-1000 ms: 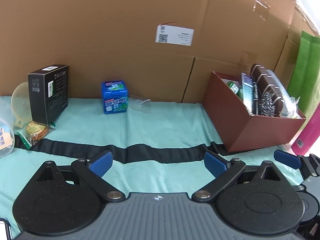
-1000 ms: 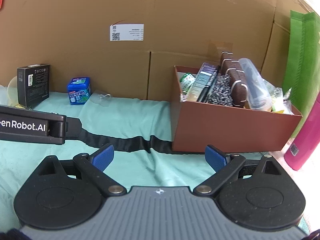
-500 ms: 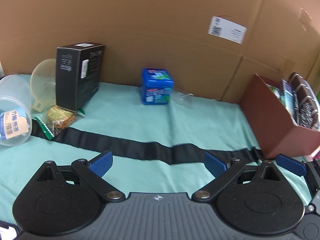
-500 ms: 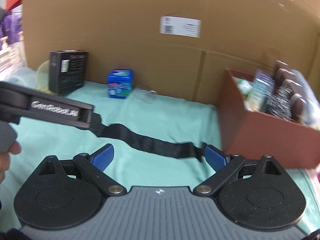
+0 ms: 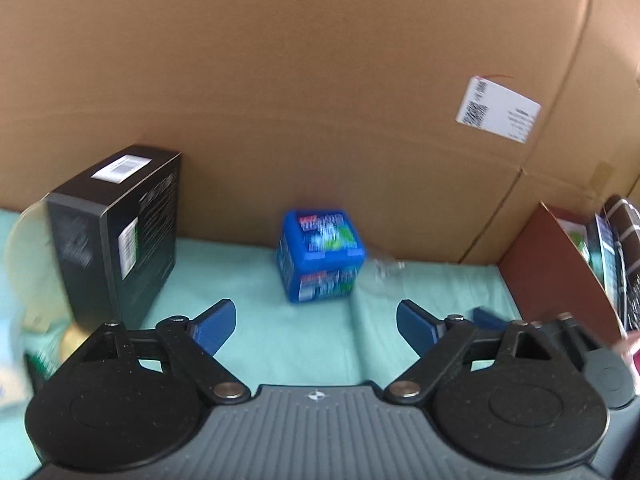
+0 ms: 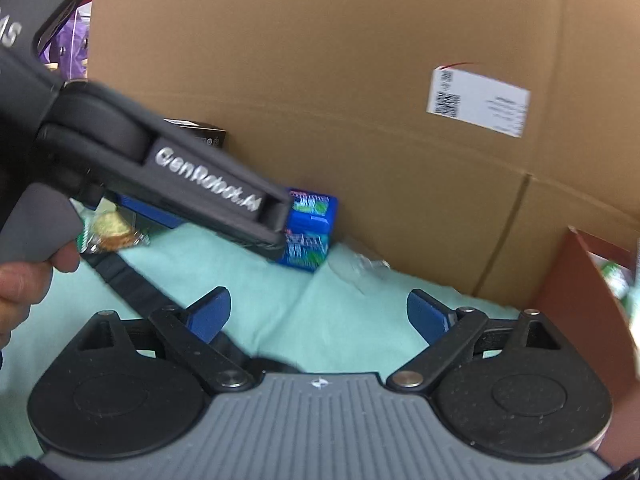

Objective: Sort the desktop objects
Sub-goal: 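Grasp the blue Mentos box with the left gripper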

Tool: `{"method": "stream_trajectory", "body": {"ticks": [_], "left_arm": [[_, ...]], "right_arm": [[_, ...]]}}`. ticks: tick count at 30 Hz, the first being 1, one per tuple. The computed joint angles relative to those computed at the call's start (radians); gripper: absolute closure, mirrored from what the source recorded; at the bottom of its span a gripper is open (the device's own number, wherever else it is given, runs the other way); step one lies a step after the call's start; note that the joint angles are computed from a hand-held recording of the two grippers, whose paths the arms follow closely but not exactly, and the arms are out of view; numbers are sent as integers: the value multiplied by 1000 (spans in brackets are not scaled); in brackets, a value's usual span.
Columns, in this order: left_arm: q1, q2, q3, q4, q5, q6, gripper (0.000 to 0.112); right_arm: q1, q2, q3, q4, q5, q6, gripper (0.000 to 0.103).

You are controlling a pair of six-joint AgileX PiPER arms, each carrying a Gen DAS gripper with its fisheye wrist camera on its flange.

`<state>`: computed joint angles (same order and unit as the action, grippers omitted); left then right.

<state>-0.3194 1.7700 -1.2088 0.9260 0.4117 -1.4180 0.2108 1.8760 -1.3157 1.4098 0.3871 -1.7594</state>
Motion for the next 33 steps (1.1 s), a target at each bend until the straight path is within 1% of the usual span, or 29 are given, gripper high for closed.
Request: {"method": "stream_trajectory", "body": {"ticks": [1, 2, 4, 6, 10, 11, 12, 13, 15, 18, 20, 22, 24, 27, 33], "left_arm": [[13, 18, -27, -40, -4, 50, 25], [25, 37, -55, -82, -9, 104, 25], [50, 73, -102, -168, -27, 224, 25], [66, 112, -154, -241, -22, 323, 28], [103, 175, -231, -386, -15, 488, 37], [112, 185, -241, -432, -20, 533, 37], [126, 190, -245, -507, -38, 606, 38], [133, 195, -249, -544, -47, 640, 41], [139, 207, -259, -578, -52, 674, 41], [147, 219, -272, -624, -49, 724, 43], [145, 215, -266, -613, -48, 718, 45], [134, 204, -253, -570, -43, 681, 47], [122, 186, -238, -542, -31, 654, 48], [101, 149, -204, -498, -16, 601, 49], [39, 37, -101, -386, 6, 455, 51]], "right_arm": [[1, 33, -44, -35, 16, 47, 24], [2, 65, -86, -58, 35, 89, 26], [7, 110, -144, -85, 59, 147, 26], [17, 151, -195, -102, 65, 171, 26], [37, 223, -290, -143, 63, 218, 28], [39, 237, -311, -154, 69, 230, 29], [43, 251, -331, -166, 73, 240, 29], [48, 265, -353, -188, 75, 259, 30], [57, 294, -413, -283, 95, 356, 34], [64, 325, -472, -347, 107, 436, 36], [68, 341, -507, -412, 125, 504, 37], [68, 340, -507, -416, 122, 513, 42], [65, 329, -489, -391, 126, 488, 43], [69, 287, -419, -335, 98, 414, 45], [67, 173, -275, -255, 80, 306, 47]]}}
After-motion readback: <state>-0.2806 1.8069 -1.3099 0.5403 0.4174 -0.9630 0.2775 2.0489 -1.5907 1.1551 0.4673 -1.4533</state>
